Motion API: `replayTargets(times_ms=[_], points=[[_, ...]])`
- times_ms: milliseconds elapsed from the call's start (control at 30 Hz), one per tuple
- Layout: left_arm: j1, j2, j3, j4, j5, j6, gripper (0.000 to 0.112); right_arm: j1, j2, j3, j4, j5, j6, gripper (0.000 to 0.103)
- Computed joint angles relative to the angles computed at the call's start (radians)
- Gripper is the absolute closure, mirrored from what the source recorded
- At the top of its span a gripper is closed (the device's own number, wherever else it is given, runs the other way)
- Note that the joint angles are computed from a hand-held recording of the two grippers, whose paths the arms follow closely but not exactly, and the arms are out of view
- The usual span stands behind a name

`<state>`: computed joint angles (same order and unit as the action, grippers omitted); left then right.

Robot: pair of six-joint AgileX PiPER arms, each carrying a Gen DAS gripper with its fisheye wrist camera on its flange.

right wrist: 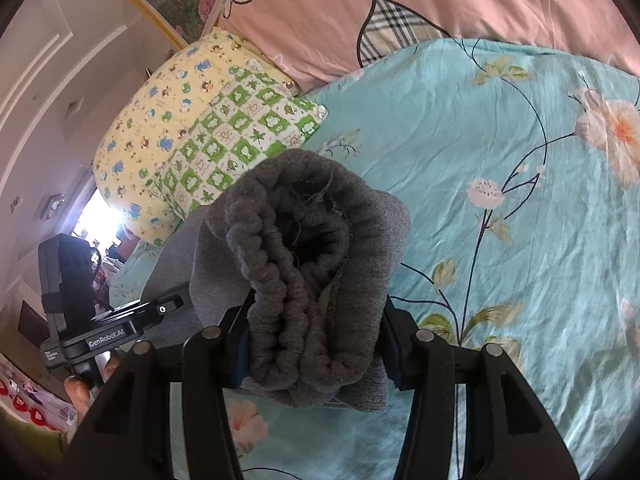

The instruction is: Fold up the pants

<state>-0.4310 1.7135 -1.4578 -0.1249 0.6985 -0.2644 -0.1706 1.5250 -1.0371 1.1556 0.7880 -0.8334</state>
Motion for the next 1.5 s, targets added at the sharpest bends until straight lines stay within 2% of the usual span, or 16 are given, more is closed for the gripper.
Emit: replayTargets(times_ms=[167,233,367,400,500,633,767,1000,1333,1500], points=[[0.001,0.008,0.007,-0.010,-0.005,0.018,0.086,0.004,0.007,-0.001,-0.030,-0.021,0.014,0.045],[0.001,0.010,0.011,-0.013,-0.005,0.024,0.081,0.002,0.005,0.005,-0.038,-0.030,0.013,0.042],[0.004,0.008,0.022,0.000,-0.006,0.004,0.066,0.000,-0.006,0.020,-0.067,-0.058,0.010,0.036],[0.004,0.007,0.025,0.010,-0.003,-0.008,0.057,-0.006,-0.005,0.024,-0.065,-0.057,0.004,0.032],[0.006,0.000,0.043,0.039,-0.005,-0.039,0.041,-0.026,0.005,0.038,-0.038,-0.055,-0.022,0.021],[0.029,-0.011,0.073,-0.002,-0.005,-0.018,0.040,-0.042,0.020,0.059,0.005,-0.060,-0.062,0.014],[0.035,-0.044,0.106,0.001,-0.011,-0.032,0.038,-0.044,0.016,0.063,0.018,-0.050,-0.049,0.014],[0.024,-0.118,0.177,0.049,-0.032,-0.075,0.034,-0.024,-0.084,0.099,0.022,-0.067,-0.042,0.014],[-0.024,-0.237,0.292,0.220,-0.057,-0.219,0.032,0.058,-0.259,0.179,-0.059,-0.148,0.026,0.008],[-0.059,-0.279,0.338,0.270,-0.058,-0.268,0.032,0.140,-0.320,0.212,-0.187,-0.216,0.116,0.008]])
